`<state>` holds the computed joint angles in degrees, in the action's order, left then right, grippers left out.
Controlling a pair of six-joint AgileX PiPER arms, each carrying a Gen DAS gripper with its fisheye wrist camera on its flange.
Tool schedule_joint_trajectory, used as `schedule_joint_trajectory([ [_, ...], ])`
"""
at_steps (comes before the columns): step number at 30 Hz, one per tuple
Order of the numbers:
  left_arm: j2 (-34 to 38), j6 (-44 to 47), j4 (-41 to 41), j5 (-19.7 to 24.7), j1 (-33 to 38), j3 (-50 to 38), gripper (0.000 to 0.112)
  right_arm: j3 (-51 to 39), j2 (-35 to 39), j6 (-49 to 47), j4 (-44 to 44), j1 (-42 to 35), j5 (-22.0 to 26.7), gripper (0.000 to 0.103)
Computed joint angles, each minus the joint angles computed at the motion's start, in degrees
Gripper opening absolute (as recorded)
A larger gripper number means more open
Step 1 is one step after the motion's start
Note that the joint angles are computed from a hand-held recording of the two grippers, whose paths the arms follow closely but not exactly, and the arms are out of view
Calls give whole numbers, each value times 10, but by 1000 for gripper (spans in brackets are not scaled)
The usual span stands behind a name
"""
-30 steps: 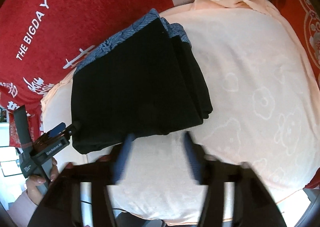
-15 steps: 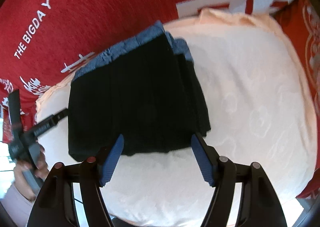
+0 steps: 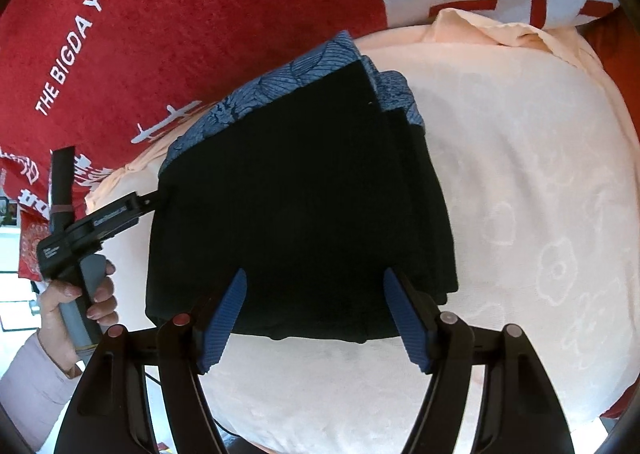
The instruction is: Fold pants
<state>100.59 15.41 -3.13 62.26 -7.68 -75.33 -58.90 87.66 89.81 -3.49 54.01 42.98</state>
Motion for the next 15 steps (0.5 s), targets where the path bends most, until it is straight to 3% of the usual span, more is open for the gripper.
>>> schedule_joint_trajectory([
  [6, -30, 51, -12, 20, 26, 27, 94, 24, -25, 34, -6, 12, 1, 75],
  [8, -42, 62, -11, 21, 35, 44, 94, 36, -40, 55, -13, 20, 6, 82],
  [10, -48, 63, -12, 20, 34, 53, 94, 45, -48, 72, -19, 26, 13, 82],
  [15, -73, 61, -10, 28, 24, 74, 94, 96, -79, 138, -17, 44, -17, 82],
])
